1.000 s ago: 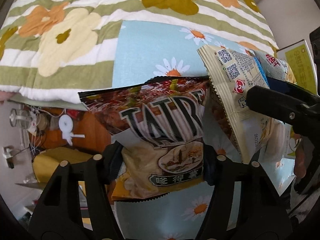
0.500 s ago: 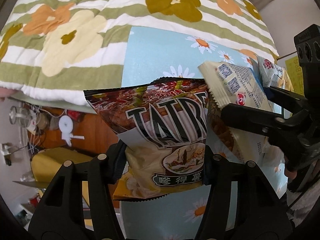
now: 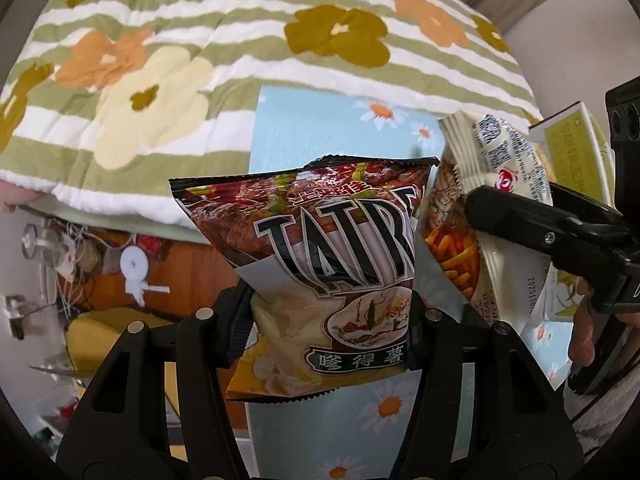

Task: Organize snacks
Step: 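Carry both bags over the yellow box and open both tools to drop them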

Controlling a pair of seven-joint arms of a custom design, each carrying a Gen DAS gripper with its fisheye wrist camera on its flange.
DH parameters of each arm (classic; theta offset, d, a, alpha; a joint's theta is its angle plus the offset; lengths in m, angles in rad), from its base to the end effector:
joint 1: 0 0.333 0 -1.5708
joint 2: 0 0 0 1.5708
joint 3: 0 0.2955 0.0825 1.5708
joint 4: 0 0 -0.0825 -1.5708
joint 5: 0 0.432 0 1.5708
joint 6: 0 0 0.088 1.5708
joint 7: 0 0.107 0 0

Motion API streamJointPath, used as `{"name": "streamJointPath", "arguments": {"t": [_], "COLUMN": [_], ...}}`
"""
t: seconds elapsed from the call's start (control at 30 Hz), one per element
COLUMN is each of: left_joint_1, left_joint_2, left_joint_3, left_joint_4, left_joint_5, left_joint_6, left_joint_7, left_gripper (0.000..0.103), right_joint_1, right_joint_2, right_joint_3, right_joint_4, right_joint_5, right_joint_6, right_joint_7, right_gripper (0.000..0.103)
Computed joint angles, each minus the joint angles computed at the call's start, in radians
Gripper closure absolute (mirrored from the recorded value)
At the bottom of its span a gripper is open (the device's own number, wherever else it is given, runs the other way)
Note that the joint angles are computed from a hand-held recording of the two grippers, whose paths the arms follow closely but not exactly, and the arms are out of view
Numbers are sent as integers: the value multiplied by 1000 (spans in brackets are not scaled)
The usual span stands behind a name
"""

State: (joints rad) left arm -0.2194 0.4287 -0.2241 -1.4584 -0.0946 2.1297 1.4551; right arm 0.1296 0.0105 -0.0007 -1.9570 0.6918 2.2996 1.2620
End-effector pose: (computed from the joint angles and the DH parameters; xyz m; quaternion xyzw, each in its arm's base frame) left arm 0.6807 -0.3012 0.4360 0.6038 -0.7824 0.1521 0.0158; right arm 0.6289 0.0952 0.4688 -0.6858 0.6506 0.0643 0.3198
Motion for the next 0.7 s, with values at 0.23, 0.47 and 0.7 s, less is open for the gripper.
{"name": "streamJointPath", "arguments": {"t": [0.23,0.47,0.7], "left_joint_1": [8,-25,-107], "left_joint_2": [-52,-38,33], "left_joint_3": [-20,-35,-49], "left_joint_4": [-20,67,237], "left_joint_5": [-45,-52,-16], "left_joint_6": [61,78,82], "left_joint_7": [64,108,85], "left_gripper": [50,50,50], "right_joint_1": [10,4,-36], "right_joint_2": [-139,-301,-478], "right_joint_3": [-16,-58,-129], "right_joint_4": [-87,-184,-292], "right_joint_5": [-25,-99,-189], "right_joint_6": [122,196,225], "right_joint_7": [75,164,207], "right_gripper": [26,26,26]}}
